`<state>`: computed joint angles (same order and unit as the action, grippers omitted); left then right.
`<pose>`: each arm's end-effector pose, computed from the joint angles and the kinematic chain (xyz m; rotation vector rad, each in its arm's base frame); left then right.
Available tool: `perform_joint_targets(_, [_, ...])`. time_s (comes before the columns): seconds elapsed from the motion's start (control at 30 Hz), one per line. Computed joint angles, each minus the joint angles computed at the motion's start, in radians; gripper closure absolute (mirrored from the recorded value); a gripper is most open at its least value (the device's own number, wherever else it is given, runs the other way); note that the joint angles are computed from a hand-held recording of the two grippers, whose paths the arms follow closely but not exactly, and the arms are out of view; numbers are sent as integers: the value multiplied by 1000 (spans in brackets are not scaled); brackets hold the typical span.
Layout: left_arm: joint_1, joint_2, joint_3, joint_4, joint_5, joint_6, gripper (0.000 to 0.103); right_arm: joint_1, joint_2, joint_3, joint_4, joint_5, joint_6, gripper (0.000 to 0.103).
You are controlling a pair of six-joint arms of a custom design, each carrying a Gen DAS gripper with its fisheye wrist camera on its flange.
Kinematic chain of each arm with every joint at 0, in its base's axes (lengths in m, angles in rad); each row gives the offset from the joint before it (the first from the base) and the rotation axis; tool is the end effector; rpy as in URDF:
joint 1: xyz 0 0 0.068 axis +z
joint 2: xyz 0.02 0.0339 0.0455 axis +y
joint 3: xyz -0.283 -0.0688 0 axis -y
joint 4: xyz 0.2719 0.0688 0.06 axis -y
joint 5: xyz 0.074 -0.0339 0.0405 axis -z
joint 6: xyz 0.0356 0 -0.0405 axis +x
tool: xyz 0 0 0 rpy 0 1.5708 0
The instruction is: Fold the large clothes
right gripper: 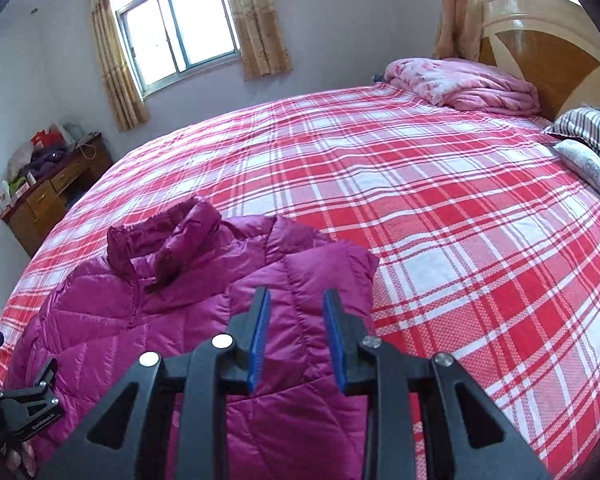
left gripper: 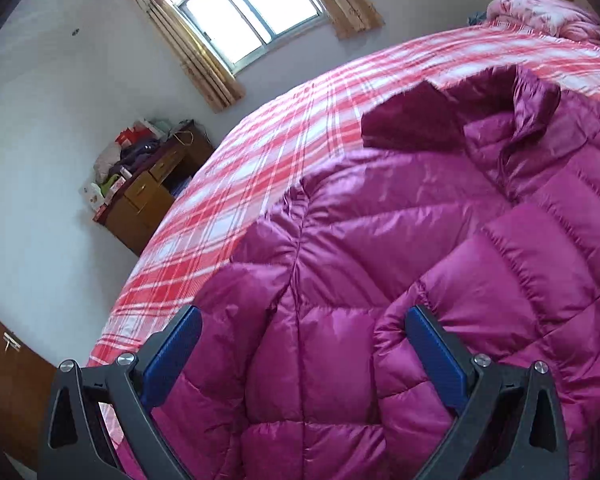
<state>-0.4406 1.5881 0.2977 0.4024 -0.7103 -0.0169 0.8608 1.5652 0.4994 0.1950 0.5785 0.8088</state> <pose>0.2103 -0.0735 0.0734 0.1837 2.2681 0.6331 0.1903 0.1916 0.1082 0.1865 2.2631 0.1597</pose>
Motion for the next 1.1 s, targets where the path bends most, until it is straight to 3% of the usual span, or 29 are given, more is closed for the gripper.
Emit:
perform_joint_targets(0.17, [52,31,-53,118,51,21,1,-36,161,25,77,-105,-28,73])
perform_joint_targets(0.37, [97,27,-45,96,117,15,1,-46,162,41,17,-137,-40,75])
perform_joint_targets(0.43, [121,-73,-41,-14,152,-14,1,-25,121,47,-48,-88,-29,75])
perform_joint_targets(0.5, [142,-231,-77,-67,203,-26,1,13,24,11,-83,-47,18,68])
perform_joint_targets(0.57, [122,-390,-110,-116,211,-21,1,64,-45,8,-154,-15,70,54])
perform_joint_targets(0.63, [77,-438,-111,-154,206,-14,1,121,-56,28,-193,3,90,53])
perform_joint_targets(0.73, [15,-298,-98,-78,162,-24,1,182,47,116,-266,2,97,53])
perform_joint_targets(0.83, [15,-75,-71,33,141,-31,1,195,159,150,-249,-19,110,53])
perform_joint_targets(0.93, [54,-41,-83,78,207,-26,1,193,224,136,-182,-20,114,54])
perform_joint_targets(1.1, [118,-14,-63,62,311,-26,1,199,255,170,-229,-3,111,54])
